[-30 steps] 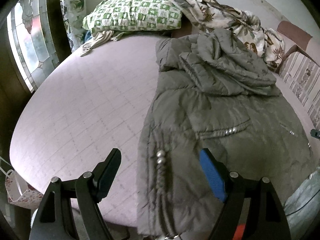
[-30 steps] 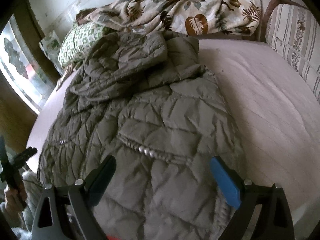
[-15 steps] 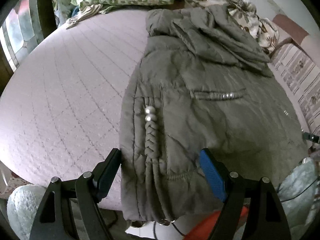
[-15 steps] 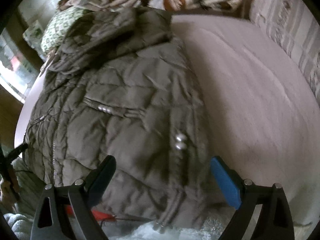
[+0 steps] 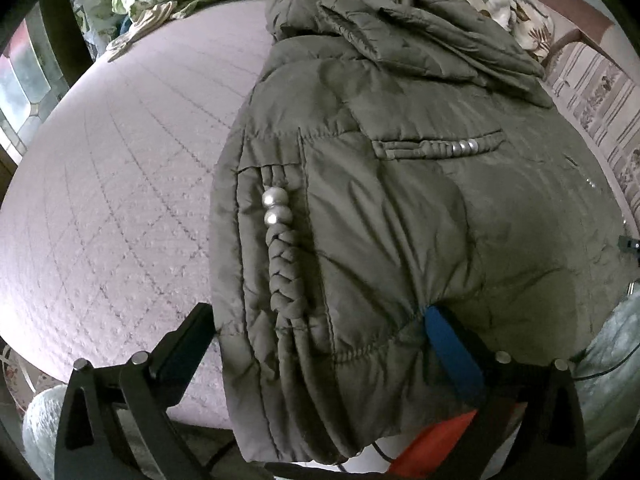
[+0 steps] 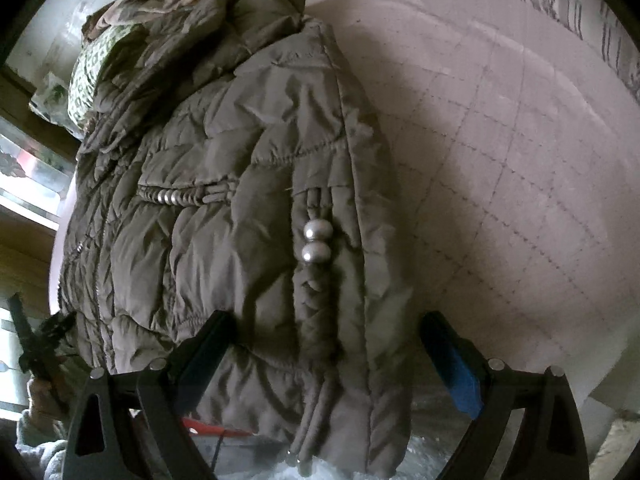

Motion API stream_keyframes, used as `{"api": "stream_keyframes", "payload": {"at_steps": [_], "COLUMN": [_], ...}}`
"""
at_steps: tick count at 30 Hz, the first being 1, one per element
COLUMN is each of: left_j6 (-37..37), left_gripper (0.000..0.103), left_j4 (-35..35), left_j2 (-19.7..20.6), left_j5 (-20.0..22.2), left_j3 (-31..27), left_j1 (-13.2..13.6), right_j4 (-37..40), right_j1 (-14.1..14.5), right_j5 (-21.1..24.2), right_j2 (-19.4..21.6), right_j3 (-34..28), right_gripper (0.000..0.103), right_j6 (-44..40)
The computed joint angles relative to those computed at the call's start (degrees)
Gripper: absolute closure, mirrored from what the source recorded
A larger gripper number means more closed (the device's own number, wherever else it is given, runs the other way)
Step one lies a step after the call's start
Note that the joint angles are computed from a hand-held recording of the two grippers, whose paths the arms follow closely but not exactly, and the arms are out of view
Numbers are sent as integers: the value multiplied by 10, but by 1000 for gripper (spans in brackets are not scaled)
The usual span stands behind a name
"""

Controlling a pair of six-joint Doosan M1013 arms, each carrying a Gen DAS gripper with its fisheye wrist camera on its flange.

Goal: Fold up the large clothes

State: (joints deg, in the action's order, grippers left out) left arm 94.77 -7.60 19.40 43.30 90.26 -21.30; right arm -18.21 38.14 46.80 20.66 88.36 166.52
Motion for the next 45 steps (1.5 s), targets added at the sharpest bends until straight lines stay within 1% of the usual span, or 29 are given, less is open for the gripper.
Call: {"api": "stream_keyframes", "payload": {"at_steps": [5,7,8,9,10,11,12,13,15,16,18,19,21,23,24,26,27,32,36,40,45], "left_j6": [-2,-8,-12,-14,-12,-7,-2,4,21,28,44,47,61,76,80,85,87,98,103,114,140], "left_gripper": [0,0,0,1,2,6,11,13,23,25,35,38,51,60,64,69,71,74,75,76,78], "left_j4": [7,13,16,17,16,13,12,12,6,2,-12,-19,-42,-57,-57,-55,-58,-91,-91,-98,-143], "left_j2": [2,1,1,1,0,-2,-4,-5,-8,-10,-12,-13,-16,-20,-22,-25,-25,-27,-36,-45,-48], "left_j5": [-1,-4,-5,-5,-5,-7,-9,-10,-10,-10,-12,-13,-18,-19,-21,-20,-17,1,-10,-28,-31], "left_j3": [-2,-1,0,0,1,4,5,7,8,9,10,11,13,13,13,11,9,-3,-2,-1,-14], "left_j1": [-2,-4,-6,-7,-8,-9,-11,-14,-16,-17,-17,-17,-14,-13,-13,-16,-16,-5,-3,3,14], "right_j4": [10,17,23,35,42,46,56,61,64,64,64,63,65,66,68,65,63,46,30,-8,-50], "right_j1": [-3,-4,-5,-7,-8,-8,-10,-11,-12,-12,-13,-12,-14,-15,-15,-14,-13,-10,-7,-2,2], "right_j5": [-4,-5,-13,-31,-36,-38,-52,-65,-71,-74,-82,-86,-97,-106,-110,-116,-117,-116,-114,-116,-116], "right_j2": [-1,0,1,-1,2,3,1,-1,-1,-1,-1,-4,-8,-13,-15,-25,-26,-32,-38,-43,-43], "right_j3": [3,0,-1,2,-4,-6,-2,2,3,4,6,9,18,24,26,35,36,33,30,25,12], "right_gripper": [7,14,25,37,41,49,58,60,63,63,64,64,66,68,70,73,74,79,81,82,82], "right_j6": [-12,-21,-28,-38,-45,-52,-62,-62,-66,-65,-62,-58,-55,-56,-58,-60,-61,-57,-53,-31,-11]}}
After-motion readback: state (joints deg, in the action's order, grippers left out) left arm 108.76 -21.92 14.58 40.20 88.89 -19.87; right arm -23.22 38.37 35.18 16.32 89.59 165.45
